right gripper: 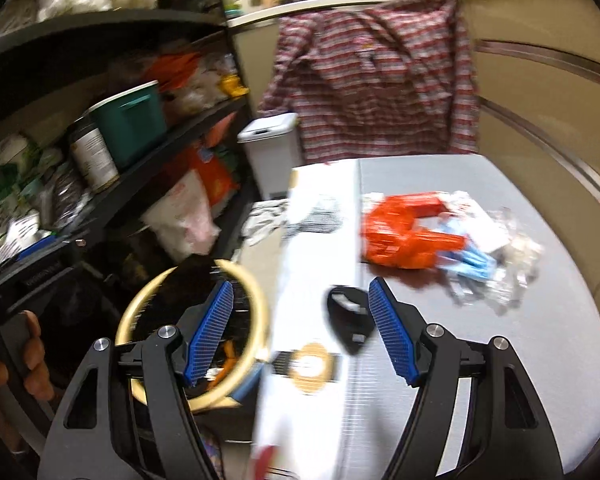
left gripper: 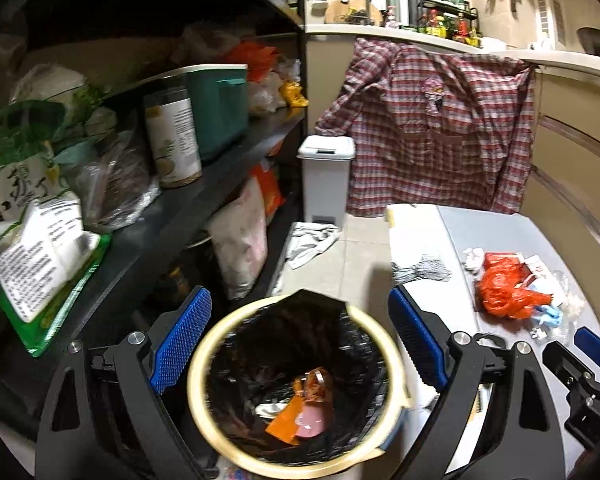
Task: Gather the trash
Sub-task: 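Open both tools to drop the bag and wrapper into the bin, then grasp the clear plastic bag on the table with the right tool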
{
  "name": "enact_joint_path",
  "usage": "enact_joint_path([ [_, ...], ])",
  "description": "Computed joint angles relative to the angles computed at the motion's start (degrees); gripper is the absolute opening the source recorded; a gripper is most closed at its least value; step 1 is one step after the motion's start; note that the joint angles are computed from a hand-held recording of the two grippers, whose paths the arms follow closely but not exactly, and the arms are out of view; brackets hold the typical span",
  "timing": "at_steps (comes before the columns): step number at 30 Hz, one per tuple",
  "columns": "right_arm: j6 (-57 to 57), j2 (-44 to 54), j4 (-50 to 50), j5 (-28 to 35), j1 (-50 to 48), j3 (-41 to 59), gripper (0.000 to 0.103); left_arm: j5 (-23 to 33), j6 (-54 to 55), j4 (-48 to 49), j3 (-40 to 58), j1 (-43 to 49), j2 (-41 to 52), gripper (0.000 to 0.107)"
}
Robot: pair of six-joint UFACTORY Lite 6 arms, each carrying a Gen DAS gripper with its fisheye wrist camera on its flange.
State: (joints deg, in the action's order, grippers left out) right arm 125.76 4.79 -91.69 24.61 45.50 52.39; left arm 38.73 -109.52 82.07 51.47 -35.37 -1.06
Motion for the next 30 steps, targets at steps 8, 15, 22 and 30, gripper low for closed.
enact_joint_path([
  [8, 10.36, -10.3, -10.76, 0.0, -17.26, -13.82, 0.07, 2.54, -2.01, 2.34, 9.06, -7.73, 10.18, 0.087],
  [15, 31.05, -2.19, -34.82, -0.41, -33.28, -13.61, 0.07, 0.83, 0.5, 0.08, 16.63, -9.89, 17.99, 0.087],
  [22, 40.58, 12.44, -46.83, -2.36, -41.02, -3.64, 0.07, 2.09, 3.06, -1.49, 21.78, -10.47, 23.35, 0.087],
  [30, 33.96, 26.06, -41.43, -6.64, -42.81, 8.78, 0.067, 0.79, 6.49, -4.7, 24.77, -7.9, 25.82, 0.087],
])
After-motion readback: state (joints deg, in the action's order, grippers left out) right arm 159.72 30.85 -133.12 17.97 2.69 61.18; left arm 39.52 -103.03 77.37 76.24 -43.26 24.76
